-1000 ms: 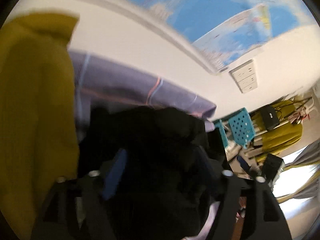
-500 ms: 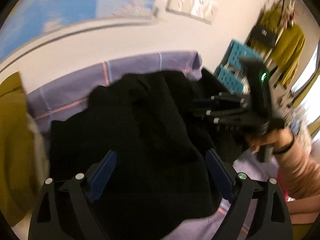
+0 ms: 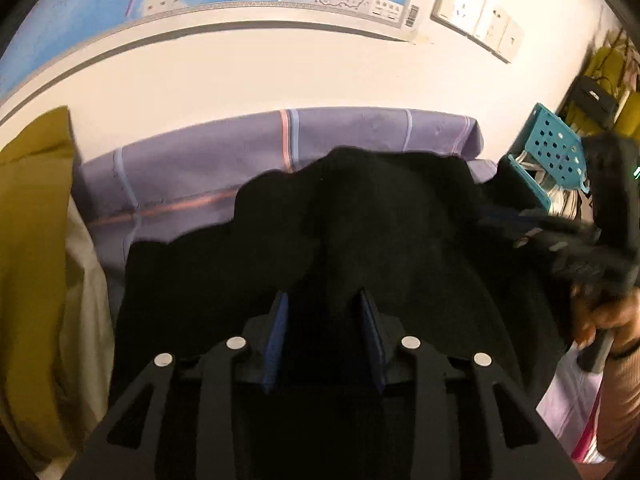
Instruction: Fold large clothes
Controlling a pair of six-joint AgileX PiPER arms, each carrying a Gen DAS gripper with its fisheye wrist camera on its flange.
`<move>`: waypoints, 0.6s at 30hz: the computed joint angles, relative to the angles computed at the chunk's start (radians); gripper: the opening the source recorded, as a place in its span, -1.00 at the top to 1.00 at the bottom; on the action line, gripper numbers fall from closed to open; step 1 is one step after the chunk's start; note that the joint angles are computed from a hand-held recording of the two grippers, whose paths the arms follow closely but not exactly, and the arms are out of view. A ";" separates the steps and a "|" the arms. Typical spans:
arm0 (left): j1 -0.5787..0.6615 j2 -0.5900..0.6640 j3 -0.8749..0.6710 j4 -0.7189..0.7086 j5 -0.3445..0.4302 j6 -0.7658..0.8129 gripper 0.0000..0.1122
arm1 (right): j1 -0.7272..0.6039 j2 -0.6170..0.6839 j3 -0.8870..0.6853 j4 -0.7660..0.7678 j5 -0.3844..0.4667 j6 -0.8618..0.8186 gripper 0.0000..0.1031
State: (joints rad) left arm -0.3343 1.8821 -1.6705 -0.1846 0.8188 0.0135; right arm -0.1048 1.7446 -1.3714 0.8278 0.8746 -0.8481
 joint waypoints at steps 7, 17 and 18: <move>0.052 -0.356 0.406 0.023 -0.283 0.018 -0.18 | -0.371 -0.251 0.271 0.261 0.145 -0.372 -0.54; 0.074 -0.558 0.736 -0.031 -0.334 0.093 -0.55 | -0.573 -0.226 0.510 0.254 0.161 -0.587 -0.44; 0.061 -0.543 0.745 -0.010 -0.358 0.068 -0.53 | -0.567 -0.204 0.509 0.277 0.176 -0.600 -0.20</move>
